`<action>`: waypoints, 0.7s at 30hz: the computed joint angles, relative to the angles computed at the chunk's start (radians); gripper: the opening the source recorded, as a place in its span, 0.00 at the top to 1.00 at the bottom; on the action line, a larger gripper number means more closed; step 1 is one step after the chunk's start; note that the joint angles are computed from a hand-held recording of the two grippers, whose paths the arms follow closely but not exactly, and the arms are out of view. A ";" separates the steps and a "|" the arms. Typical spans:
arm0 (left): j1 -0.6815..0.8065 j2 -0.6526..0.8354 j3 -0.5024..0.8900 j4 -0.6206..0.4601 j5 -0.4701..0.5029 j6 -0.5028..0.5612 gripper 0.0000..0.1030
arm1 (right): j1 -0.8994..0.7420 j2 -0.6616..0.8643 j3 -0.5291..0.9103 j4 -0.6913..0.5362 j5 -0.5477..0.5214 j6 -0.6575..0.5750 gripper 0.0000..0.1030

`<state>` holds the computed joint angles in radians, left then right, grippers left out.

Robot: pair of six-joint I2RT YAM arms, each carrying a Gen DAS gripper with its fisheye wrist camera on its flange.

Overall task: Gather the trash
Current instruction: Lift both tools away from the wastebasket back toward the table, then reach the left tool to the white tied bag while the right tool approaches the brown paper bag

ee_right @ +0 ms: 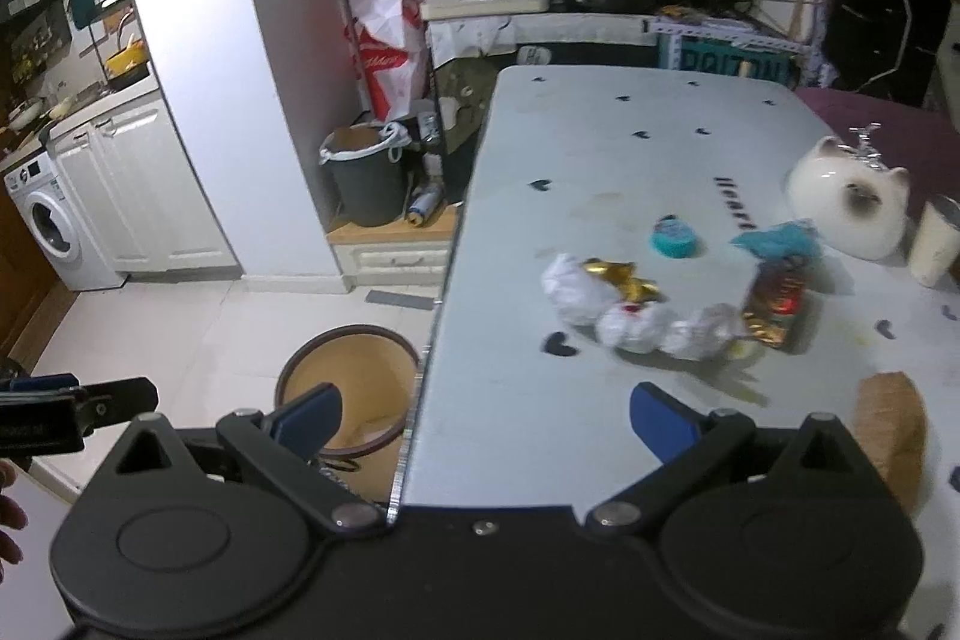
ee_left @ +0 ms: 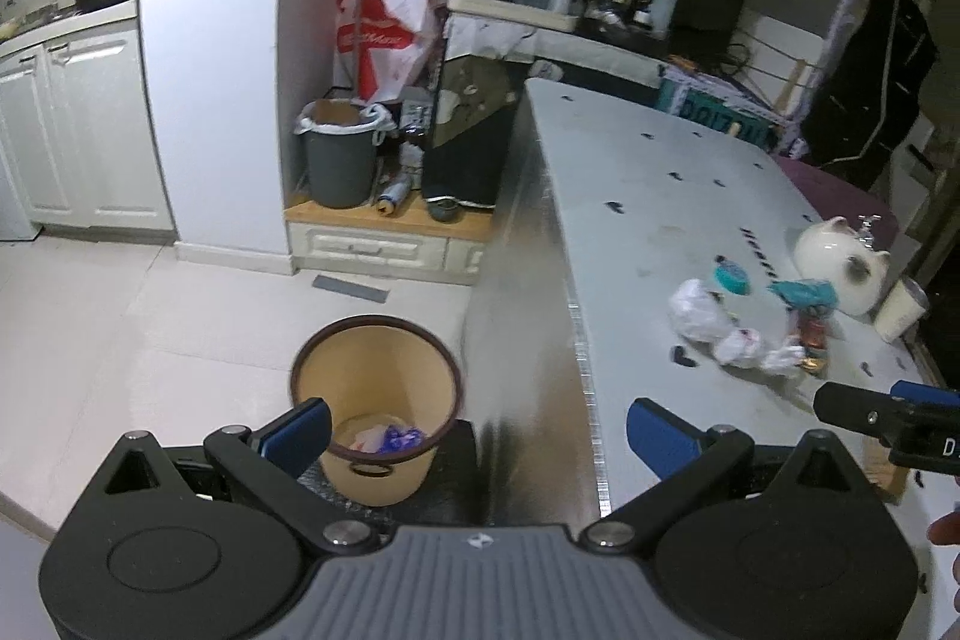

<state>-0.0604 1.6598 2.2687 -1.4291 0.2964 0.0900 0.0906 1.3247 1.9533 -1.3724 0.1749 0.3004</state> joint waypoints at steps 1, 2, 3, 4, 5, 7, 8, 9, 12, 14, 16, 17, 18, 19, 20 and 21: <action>-0.021 -0.006 -0.006 0.007 -0.010 -0.011 0.00 | -0.030 -0.018 -0.011 0.001 -0.013 -0.017 0.00; -0.045 -0.018 -0.026 0.022 -0.021 -0.023 0.00 | -0.060 -0.032 -0.020 0.003 -0.028 -0.034 0.00; -0.068 -0.023 -0.031 0.030 -0.029 -0.034 0.00 | -0.093 -0.048 -0.031 0.006 -0.043 -0.052 0.00; -0.090 -0.028 -0.034 0.036 -0.037 -0.044 0.00 | -0.120 -0.063 -0.040 0.007 -0.052 -0.066 0.00; -0.120 -0.027 -0.033 0.044 -0.050 -0.056 0.00 | -0.159 -0.073 -0.045 0.010 -0.071 -0.088 0.00; -0.163 -0.017 -0.018 0.051 -0.065 -0.072 0.00 | -0.230 -0.095 -0.062 0.018 -0.105 -0.125 0.00; -0.193 -0.015 -0.018 0.059 -0.077 -0.084 0.00 | -0.271 -0.105 -0.069 0.022 -0.126 -0.143 0.00; -0.216 -0.011 -0.015 0.065 -0.087 -0.091 0.00 | -0.315 -0.114 -0.077 0.026 -0.149 -0.161 0.00; -0.294 0.018 0.015 0.081 -0.116 -0.113 0.00 | -0.441 -0.135 -0.104 0.041 -0.213 -0.215 0.00; -0.331 0.043 0.038 0.087 -0.120 -0.120 0.00 | -0.540 -0.146 -0.123 0.052 -0.268 -0.260 0.00; -0.376 0.082 0.079 0.083 -0.130 -0.127 0.00 | -0.631 -0.150 -0.139 0.058 -0.317 -0.300 0.00; -0.393 0.090 0.083 0.086 -0.129 -0.132 0.00 | -0.681 -0.152 -0.151 0.063 -0.340 -0.323 0.00; -0.413 0.112 0.106 0.083 -0.124 -0.140 0.00 | -0.721 -0.154 -0.162 0.067 -0.356 -0.342 0.00; -0.428 0.129 0.121 0.084 -0.118 -0.147 0.00 | -0.761 -0.154 -0.173 0.072 -0.374 -0.361 0.00; -0.445 0.157 0.148 0.082 -0.109 -0.152 0.00 | -0.808 -0.155 -0.186 0.079 -0.394 -0.380 0.00; -0.458 0.180 0.170 0.081 -0.102 -0.154 0.00 | -0.839 -0.158 -0.200 0.087 -0.408 -0.393 0.00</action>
